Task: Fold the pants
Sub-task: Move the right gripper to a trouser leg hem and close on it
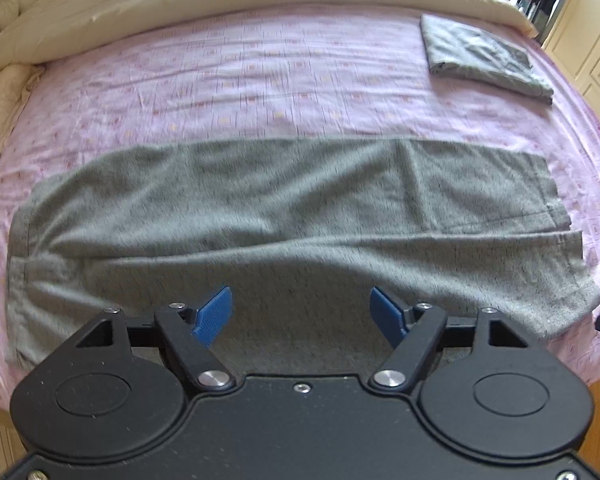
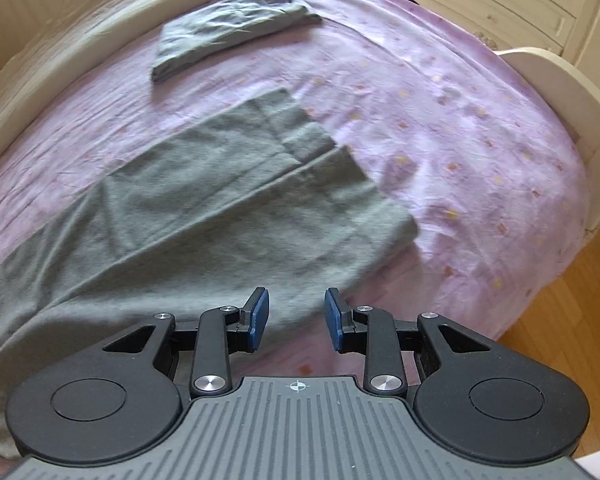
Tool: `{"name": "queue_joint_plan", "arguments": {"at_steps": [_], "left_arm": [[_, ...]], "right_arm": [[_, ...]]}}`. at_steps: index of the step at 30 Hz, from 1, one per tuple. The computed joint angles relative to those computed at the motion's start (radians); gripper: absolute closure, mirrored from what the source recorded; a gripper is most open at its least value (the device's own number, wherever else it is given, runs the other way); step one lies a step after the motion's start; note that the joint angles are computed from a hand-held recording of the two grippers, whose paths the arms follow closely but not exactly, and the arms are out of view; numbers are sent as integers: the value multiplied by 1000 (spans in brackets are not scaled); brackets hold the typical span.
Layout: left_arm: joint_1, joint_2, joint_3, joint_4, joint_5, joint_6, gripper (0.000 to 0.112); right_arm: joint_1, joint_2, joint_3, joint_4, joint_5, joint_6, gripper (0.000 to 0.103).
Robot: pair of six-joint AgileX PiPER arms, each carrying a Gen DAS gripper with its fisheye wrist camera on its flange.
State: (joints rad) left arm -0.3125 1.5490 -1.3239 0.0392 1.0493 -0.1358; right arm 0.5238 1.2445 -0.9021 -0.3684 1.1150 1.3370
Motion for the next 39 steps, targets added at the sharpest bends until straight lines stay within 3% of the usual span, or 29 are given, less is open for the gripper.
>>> {"name": "queue_joint_plan", "arguments": {"at_steps": [6, 9, 15, 24, 26, 30, 36, 39], "left_arm": [[-176, 36, 14, 93, 57, -225, 36], [-238, 59, -2, 118, 85, -313, 36], [-317, 85, -42, 185, 118, -453, 36], [-356, 91, -44, 225, 133, -564, 35], [-364, 94, -36, 239, 128, -575, 35], [-366, 90, -15, 241, 117, -562, 35], [-363, 68, 29, 220, 91, -506, 35], [-358, 64, 49, 211, 85, -492, 35]], "right_arm": [[-377, -114, 220, 198, -187, -403, 73], [-524, -82, 271, 314, -289, -618, 73], [-694, 40, 266, 508, -435, -912, 73], [-863, 107, 266, 757, -420, -1179, 74], [-896, 124, 270, 846, -417, -1229, 95], [-814, 38, 235, 750, -405, -1109, 95], [-843, -128, 147, 617, -174, -1004, 96], [-806, -73, 203, 546, -206, -958, 95]]}}
